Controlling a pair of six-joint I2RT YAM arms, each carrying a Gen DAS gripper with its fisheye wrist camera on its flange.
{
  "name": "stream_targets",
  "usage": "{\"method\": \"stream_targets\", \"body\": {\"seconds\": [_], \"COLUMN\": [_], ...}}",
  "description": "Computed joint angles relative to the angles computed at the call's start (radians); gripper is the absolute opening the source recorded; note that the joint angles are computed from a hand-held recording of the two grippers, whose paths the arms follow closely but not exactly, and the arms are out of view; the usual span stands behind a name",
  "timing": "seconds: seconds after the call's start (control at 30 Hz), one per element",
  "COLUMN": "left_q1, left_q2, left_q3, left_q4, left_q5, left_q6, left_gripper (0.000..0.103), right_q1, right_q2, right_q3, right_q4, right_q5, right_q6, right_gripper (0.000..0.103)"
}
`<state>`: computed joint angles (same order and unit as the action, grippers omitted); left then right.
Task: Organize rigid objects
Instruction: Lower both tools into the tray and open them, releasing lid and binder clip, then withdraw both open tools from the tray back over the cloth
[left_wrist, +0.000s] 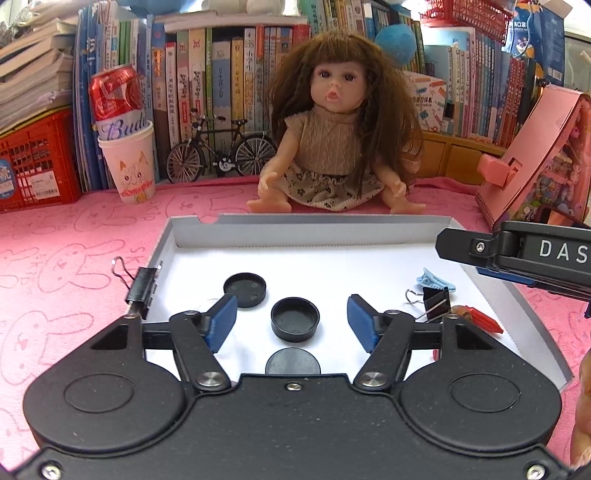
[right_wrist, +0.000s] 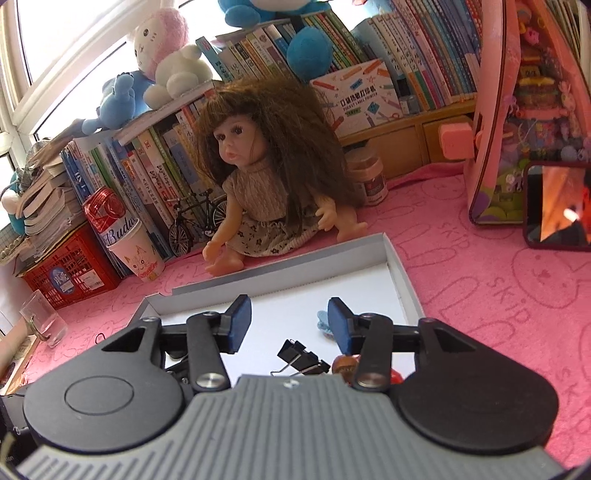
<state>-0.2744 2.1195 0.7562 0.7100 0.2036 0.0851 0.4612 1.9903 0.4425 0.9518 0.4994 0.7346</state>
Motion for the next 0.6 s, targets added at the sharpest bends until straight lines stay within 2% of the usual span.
{"method": "stream_targets", "body": {"seconds": [0.1,0.2,0.37,0.6], "left_q1": [0.011,0.021,0.031,0.076], "left_q2": [-0.033,-0.063,-0.112,-0.173], "left_q3": [-0.039,-0.079,-0.127,-0.198], "left_q4": [0.022,0.050,0.055,0.073], "left_q5": [0.013,0.023,0.016,0.060], "left_q6": [0.004,0.010,0.014,0.003], "left_gripper": [0.076,0.080,0.081,0.081], "right_q1": [0.022,0.053,0.116,0.203], "right_q2": [-0.036,-0.078,-0.134,-0.178], "right_q3": [-0.020,-0.032,-0.040,-0.030], "right_q4": [-0.020,-0.060,-0.129,-0.242], "right_q5": [0.041,0.094,0.188,0.299], "right_q6": [0.006,-0.005,-0.033,-0.031], "right_gripper": [0.073,0.077,0.082,0.085]}}
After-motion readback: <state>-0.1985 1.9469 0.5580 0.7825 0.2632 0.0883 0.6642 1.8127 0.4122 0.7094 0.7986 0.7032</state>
